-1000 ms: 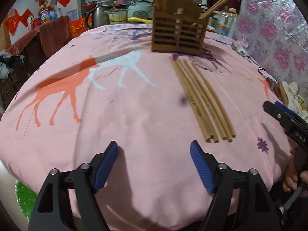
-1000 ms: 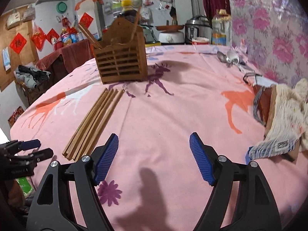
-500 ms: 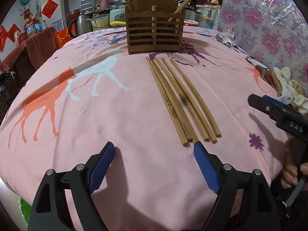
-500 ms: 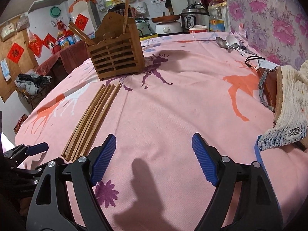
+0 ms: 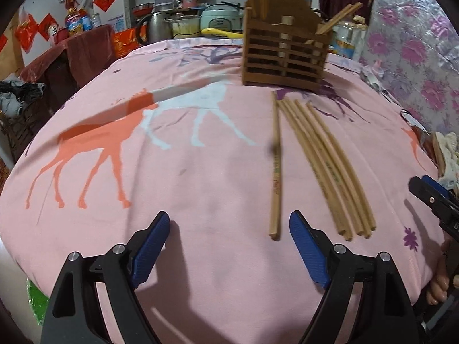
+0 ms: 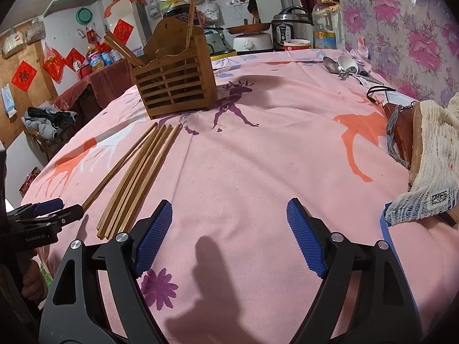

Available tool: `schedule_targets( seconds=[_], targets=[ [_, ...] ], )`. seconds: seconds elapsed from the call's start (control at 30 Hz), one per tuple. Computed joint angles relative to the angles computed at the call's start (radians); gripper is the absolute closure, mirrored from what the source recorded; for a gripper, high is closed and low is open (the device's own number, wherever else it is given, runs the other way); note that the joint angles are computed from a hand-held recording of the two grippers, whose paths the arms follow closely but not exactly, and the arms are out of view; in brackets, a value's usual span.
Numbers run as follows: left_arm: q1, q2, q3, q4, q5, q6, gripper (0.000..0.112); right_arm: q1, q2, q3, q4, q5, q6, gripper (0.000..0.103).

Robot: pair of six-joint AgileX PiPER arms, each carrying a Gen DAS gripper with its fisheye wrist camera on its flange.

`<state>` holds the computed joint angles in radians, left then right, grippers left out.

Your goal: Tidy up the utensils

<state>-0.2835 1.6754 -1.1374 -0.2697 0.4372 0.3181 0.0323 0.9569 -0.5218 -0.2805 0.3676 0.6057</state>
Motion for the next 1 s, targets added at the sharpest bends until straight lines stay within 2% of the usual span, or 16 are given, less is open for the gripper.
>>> schedule_targets(
  seconds=[0.07, 0.17, 0.23, 0.3, 0.37, 0.43, 0.6, 0.77, 0.87, 1.0],
  targets=[
    [-0.022, -0.003, 0.015, 0.033, -0.028, -0.03, 0.029, 0.0, 0.003, 0.0, 0.001, -0.003, -0.003, 0.023],
    [-0.042, 0.001, 0.022, 0.074, -0.059, -0.065, 0.036, 0.001, 0.007, -0.002, 0.0, -0.003, -0.008, 0.023],
    [-0.044, 0.003, 0.021, 0.064, -0.066, -0.055, 0.05, 0.008, 0.009, 0.0, -0.018, -0.006, 0.009, 0.023],
    [-0.043, 0.006, 0.014, 0.066, -0.07, -0.058, 0.079, 0.016, 0.01, 0.001, -0.041, -0.009, 0.029, 0.023],
    [-0.039, 0.012, 0.006, 0.082, -0.073, -0.072, 0.101, 0.024, 0.007, 0.004, -0.065, -0.008, 0.054, 0.023],
    [-0.029, 0.017, -0.002, 0.147, -0.073, -0.152, 0.102, 0.039, 0.005, 0.006, -0.107, -0.006, 0.095, 0.023],
    [0.029, 0.026, -0.015, 0.08, -0.062, -0.111, 0.099, 0.118, -0.001, 0.012, -0.275, 0.015, 0.242, 0.024],
    [0.038, 0.016, 0.008, 0.02, -0.083, -0.06, 0.1, 0.216, 0.015, 0.004, -0.303, 0.026, 0.258, 0.027],
    [0.044, 0.015, 0.011, -0.017, -0.085, -0.025, 0.099, 0.257, 0.046, -0.007, -0.248, 0.02, 0.205, 0.03],
    [0.055, 0.016, 0.01, -0.072, -0.078, 0.03, 0.097, 0.351, 0.09, -0.029, -0.323, 0.062, 0.275, 0.033]
  ],
)
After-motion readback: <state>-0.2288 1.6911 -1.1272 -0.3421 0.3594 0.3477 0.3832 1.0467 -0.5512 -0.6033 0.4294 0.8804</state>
